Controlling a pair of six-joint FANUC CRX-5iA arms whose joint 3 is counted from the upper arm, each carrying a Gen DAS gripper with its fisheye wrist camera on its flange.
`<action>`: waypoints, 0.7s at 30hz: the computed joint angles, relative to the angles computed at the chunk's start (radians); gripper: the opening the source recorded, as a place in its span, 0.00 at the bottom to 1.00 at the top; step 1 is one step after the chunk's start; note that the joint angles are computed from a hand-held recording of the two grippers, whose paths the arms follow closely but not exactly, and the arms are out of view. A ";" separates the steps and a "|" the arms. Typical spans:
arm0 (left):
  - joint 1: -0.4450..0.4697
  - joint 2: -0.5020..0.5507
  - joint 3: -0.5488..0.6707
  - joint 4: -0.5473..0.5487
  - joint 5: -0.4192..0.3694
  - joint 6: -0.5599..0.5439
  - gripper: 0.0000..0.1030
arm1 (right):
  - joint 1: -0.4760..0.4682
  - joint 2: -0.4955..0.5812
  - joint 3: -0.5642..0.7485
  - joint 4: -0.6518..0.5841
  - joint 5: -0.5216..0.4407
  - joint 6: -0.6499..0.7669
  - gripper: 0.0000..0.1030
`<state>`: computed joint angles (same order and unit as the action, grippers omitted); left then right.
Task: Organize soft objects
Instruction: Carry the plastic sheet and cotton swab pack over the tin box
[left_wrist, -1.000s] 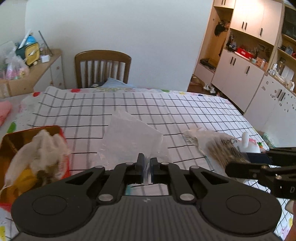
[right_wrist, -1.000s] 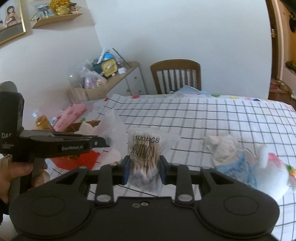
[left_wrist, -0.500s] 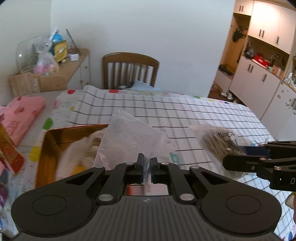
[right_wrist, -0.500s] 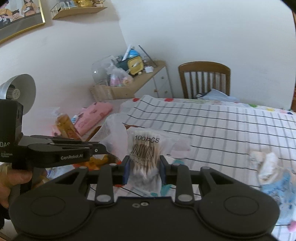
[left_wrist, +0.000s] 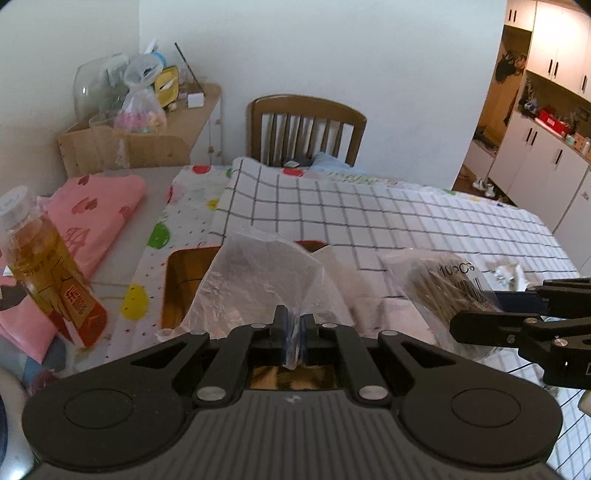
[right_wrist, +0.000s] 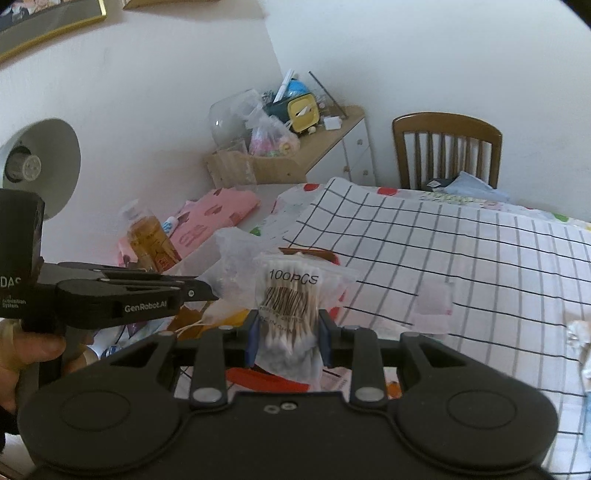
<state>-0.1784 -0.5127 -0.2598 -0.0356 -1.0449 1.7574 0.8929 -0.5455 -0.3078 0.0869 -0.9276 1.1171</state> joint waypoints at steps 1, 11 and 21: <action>0.014 0.001 -0.006 0.009 -0.001 -0.015 0.06 | 0.011 0.011 0.001 0.009 0.003 -0.007 0.29; 0.119 0.018 -0.064 0.078 0.003 -0.155 0.06 | 0.064 0.126 0.013 0.071 0.030 -0.051 0.29; 0.158 0.056 -0.090 0.139 0.025 -0.219 0.06 | 0.037 0.243 0.069 0.054 0.025 -0.059 0.29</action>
<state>-0.0206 -0.4563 -0.3496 0.1032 -1.0199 1.5381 0.9301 -0.3022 -0.2393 0.1407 -0.9026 1.0585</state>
